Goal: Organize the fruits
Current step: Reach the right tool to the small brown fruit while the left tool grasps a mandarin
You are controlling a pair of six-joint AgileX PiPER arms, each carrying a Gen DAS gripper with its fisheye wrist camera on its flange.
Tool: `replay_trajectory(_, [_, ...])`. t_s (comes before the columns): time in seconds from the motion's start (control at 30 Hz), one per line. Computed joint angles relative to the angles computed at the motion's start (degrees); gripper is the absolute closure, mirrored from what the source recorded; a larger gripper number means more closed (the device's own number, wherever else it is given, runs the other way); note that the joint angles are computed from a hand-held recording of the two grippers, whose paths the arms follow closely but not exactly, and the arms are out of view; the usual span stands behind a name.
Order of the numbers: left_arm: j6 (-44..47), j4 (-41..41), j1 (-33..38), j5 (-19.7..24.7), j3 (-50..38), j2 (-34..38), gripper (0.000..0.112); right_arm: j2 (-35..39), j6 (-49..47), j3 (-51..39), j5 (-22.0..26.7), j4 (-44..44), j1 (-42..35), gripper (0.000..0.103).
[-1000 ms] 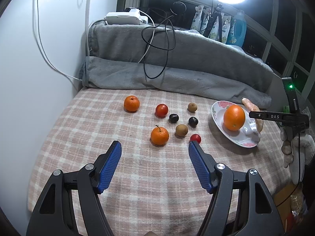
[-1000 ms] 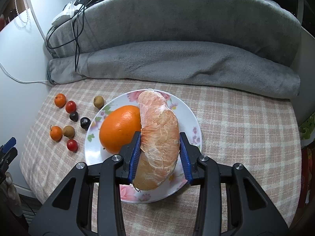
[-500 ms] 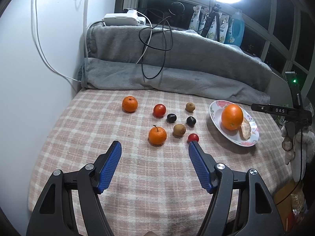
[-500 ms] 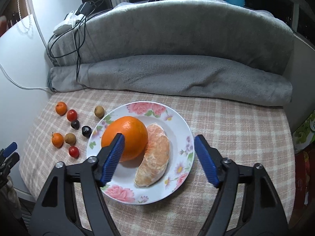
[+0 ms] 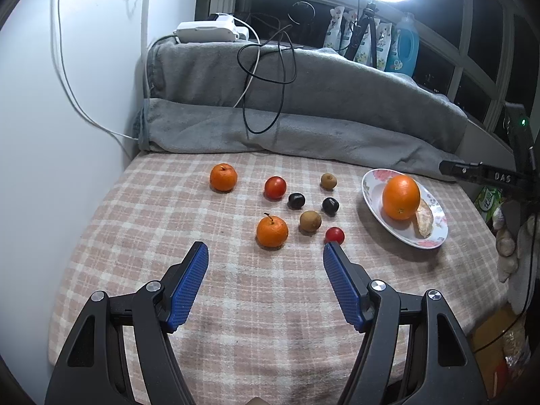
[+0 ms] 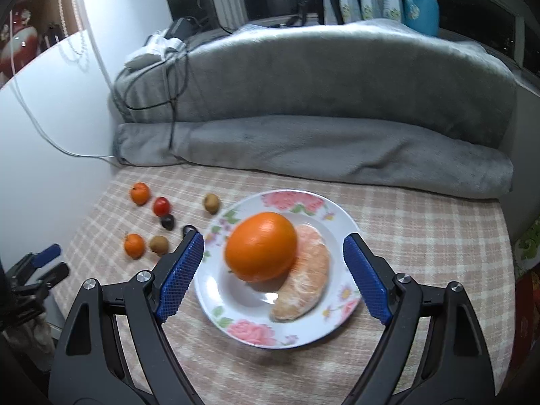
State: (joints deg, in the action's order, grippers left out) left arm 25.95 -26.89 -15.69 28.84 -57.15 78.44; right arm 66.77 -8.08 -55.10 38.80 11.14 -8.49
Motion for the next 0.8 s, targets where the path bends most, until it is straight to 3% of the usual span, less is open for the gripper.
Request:
replay_trajectory(0.2, [0.5,-0.3,0.0,-0.5,-0.3,1.3,0.042,1.3,0.9,-2.1,0.2,-0.2,3.7,0.016])
replay_trajectory(0.33, [0.3,-0.1,-0.1,-0.6,-1.1,3.0,0.042,3.1,-2.2,-3.5,0.4,4.4,3.3,0.016])
replay_trajectory(0.57, [3.2,-2.3,0.3,0.0,-2.6,5.9,0.042,8.0,-0.2,-7.3,0.6,2.6,6.5,0.016])
replay_trajectory(0.8, [6.7,-6.0,1.1,2.4,-5.4,9.3,0.042,15.2,-2.4,-12.8,2.9,7.1,6.9,0.017])
